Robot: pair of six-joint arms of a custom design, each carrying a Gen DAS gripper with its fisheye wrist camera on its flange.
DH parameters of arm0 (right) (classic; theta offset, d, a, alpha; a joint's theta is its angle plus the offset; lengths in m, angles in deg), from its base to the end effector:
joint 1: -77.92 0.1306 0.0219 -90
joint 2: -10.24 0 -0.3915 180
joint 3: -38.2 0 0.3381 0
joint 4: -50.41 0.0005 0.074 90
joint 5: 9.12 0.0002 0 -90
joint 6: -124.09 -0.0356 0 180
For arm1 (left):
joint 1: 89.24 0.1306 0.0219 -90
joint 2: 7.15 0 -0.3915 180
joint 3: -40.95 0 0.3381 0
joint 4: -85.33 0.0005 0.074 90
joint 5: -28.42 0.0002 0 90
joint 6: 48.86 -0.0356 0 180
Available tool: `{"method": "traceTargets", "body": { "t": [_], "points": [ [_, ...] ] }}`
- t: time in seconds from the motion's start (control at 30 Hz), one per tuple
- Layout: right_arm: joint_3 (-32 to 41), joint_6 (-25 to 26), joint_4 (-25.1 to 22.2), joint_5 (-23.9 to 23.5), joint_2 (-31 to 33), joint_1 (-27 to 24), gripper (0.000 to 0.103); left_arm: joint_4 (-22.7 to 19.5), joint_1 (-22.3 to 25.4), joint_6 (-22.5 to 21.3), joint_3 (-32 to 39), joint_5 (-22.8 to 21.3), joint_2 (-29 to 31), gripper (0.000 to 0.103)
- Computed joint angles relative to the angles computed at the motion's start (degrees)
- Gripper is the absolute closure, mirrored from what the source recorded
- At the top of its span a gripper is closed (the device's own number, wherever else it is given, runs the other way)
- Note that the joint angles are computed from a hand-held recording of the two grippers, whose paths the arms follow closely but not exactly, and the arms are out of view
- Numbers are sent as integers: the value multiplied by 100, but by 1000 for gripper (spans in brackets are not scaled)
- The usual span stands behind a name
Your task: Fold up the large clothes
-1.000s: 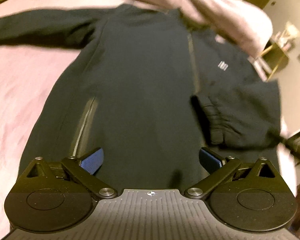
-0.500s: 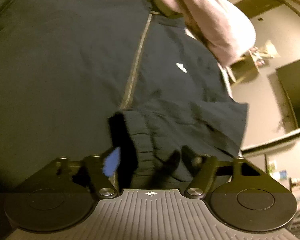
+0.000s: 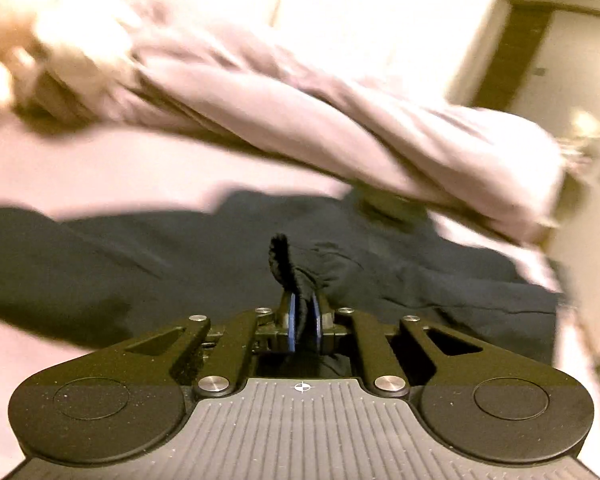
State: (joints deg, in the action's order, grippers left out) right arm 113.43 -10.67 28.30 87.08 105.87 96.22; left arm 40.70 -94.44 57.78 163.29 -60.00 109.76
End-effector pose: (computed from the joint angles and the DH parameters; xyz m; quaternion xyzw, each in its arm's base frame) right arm 0.4359 0.1396 0.3283 0.2304 0.8848 0.1681 0.3686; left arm 0.6178 -0.0577 0.4423 -0.0841 0.8993 -0.0935 0.4188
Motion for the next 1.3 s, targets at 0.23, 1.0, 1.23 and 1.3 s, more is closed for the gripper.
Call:
{"method": "traceTargets", "body": {
  "t": [0.23, 1.0, 1.23, 1.3],
  "points": [
    [527, 162, 73, -302, 415, -27, 40, -111, 384, 169, -78, 394, 307, 50],
    [2714, -839, 919, -272, 2535, -639, 85, 483, 82, -693, 533, -554, 883, 94],
    [2534, -748, 747, 111, 2434, -738, 87, -125, 147, -523, 901, -406, 1167, 93],
    [2463, -354, 635, 83, 2279, -741, 73, -109, 219, -503, 746, -161, 1090, 81]
  ]
}}
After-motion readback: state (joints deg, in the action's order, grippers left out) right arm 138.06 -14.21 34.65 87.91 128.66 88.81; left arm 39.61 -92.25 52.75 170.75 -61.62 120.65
